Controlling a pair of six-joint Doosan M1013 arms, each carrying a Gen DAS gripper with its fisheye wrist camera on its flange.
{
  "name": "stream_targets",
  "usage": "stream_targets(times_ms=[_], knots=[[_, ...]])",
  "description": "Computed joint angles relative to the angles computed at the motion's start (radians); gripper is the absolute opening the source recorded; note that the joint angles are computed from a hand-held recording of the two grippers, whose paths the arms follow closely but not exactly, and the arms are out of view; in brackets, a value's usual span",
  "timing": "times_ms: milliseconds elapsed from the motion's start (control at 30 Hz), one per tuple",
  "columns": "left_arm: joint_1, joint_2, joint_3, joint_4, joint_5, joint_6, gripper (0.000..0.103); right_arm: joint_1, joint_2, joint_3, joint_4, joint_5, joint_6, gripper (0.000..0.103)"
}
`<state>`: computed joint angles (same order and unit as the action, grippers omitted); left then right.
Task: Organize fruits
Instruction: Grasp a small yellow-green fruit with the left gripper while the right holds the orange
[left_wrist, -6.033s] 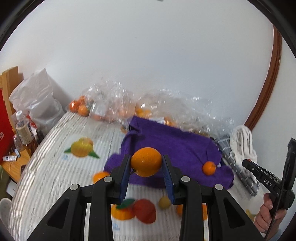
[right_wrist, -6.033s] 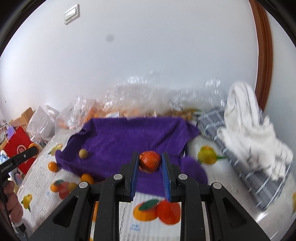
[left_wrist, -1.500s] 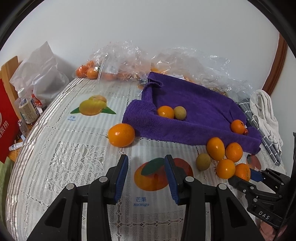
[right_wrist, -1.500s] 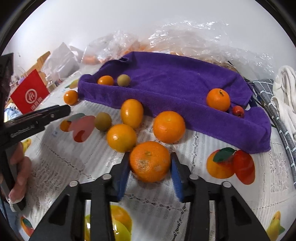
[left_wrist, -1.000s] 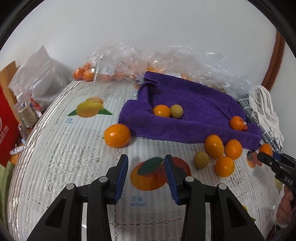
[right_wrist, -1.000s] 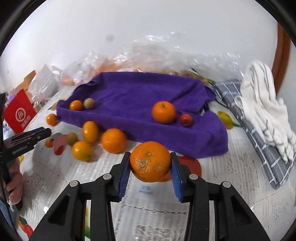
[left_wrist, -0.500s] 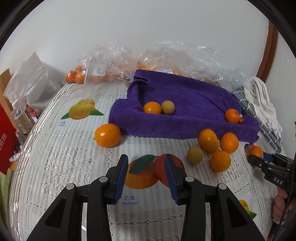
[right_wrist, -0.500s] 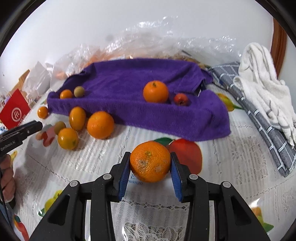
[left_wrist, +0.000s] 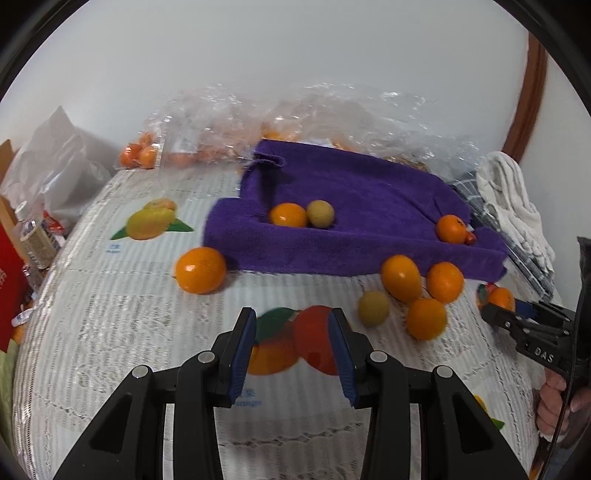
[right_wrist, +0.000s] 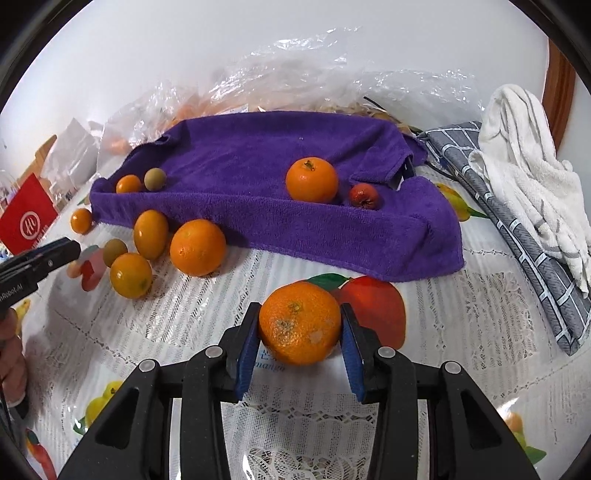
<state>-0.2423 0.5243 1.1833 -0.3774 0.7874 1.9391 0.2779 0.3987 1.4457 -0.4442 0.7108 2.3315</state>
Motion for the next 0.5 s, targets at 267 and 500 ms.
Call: stream_targets(times_ms=[267,500], knots=[[-0.013,0.012,-0.022,-0.075,0.123,0.081,0.038,-0.002,-0.017,0.017,-0.031,-0.037,0.053,0.041],[-0.049,0.046,-0.082,0.044,0.168,0.01,0.038,-0.01,-0.021,0.022,-0.016,-0.048,0.061,0.041]])
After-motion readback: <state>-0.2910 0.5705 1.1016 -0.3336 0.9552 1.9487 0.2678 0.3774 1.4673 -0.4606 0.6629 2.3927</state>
